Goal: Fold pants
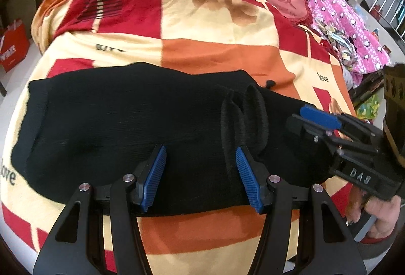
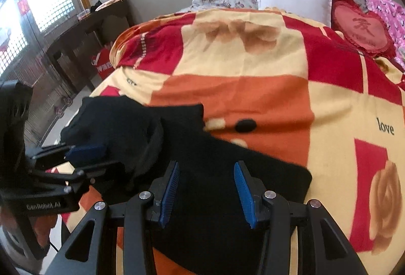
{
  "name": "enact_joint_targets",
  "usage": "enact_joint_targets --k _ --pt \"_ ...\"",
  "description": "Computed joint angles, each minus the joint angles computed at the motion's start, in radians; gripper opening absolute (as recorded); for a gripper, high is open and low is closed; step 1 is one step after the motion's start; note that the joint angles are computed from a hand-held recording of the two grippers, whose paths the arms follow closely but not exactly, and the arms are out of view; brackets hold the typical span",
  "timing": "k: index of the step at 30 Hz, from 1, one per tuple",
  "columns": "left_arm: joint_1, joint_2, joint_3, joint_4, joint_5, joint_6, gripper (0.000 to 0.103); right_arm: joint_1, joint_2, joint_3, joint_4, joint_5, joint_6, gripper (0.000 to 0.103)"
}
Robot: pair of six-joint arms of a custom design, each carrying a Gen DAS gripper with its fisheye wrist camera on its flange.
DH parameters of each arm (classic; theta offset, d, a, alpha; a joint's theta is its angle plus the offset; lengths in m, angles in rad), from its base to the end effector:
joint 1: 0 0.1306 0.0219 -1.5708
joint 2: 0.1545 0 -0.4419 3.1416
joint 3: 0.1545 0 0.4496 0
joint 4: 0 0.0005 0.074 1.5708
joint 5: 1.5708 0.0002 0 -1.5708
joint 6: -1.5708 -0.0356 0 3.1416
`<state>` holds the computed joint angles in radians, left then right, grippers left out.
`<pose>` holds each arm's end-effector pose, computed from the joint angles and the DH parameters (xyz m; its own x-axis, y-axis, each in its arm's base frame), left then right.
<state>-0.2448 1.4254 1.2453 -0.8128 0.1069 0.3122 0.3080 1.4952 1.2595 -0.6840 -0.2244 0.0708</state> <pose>0.5111 -0.1321 0.4002 -0.8647 -0.0988 -0.4924 0.0336 0.9669 -0.2528 0.5310 0.1767 0.3795 -0.7261 -0.3034 -0.6171 -0.4766 0.8689 0.1337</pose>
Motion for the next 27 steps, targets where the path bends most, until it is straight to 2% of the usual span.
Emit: enact_joint_targets --k 8,11,20,24,27 --pt "0.029 -0.018 -0.015 -0.019 -0.006 0.02 0.058 0.042 0.061 0.05 -0.016 0.004 0.01 0.044" --pt "0.043 -0.029 -0.024 -0.017 0.017 0.03 0.058 0.051 0.073 0.065 -0.03 0.024 0.021 0.044" --pt "0.084 -0.059 -0.043 -0.029 0.048 0.058 0.059 0.064 0.08 0.105 -0.028 -0.08 -0.003 0.045" --pt "0.117 -0.1 -0.074 -0.027 0.076 0.084 0.059 0.101 0.12 0.153 -0.052 -0.094 0.027 0.048" --pt "0.158 -0.142 -0.113 -0.021 0.113 0.121 0.061 0.123 0.164 0.207 -0.087 -0.157 0.057 0.048"
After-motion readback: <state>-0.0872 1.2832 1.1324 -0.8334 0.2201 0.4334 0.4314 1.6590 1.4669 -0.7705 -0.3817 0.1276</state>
